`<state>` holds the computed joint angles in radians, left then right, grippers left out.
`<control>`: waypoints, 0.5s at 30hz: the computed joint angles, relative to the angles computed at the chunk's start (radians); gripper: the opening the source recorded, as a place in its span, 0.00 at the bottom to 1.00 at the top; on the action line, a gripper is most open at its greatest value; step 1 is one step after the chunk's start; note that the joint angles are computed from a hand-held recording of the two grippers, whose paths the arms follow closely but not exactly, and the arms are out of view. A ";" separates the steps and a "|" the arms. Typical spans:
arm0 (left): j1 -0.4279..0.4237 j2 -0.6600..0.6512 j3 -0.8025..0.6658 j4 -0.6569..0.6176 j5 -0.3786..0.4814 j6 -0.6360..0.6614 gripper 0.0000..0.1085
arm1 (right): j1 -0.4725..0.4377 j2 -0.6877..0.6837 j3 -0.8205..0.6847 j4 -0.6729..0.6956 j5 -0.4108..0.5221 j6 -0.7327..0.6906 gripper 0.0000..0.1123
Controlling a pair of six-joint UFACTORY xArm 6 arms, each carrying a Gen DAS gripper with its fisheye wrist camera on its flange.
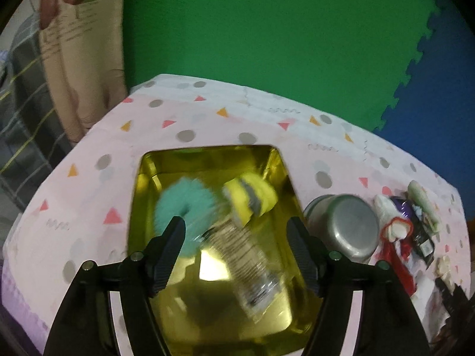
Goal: Organize soft objects
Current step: 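Carry the yellow plush into the gold tray and open the left gripper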
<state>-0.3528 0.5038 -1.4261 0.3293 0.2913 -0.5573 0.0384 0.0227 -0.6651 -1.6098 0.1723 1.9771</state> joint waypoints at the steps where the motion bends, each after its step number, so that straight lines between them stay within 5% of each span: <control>1: 0.004 -0.013 0.020 0.049 -0.008 -0.044 0.62 | 0.004 -0.007 0.007 0.019 0.014 -0.008 0.44; 5: 0.020 -0.067 0.104 0.201 -0.036 -0.182 0.63 | -0.009 -0.021 0.022 0.034 0.014 0.004 0.26; 15: 0.041 -0.130 0.203 0.360 -0.057 -0.347 0.68 | 0.051 -0.054 0.039 0.193 0.103 -0.138 0.13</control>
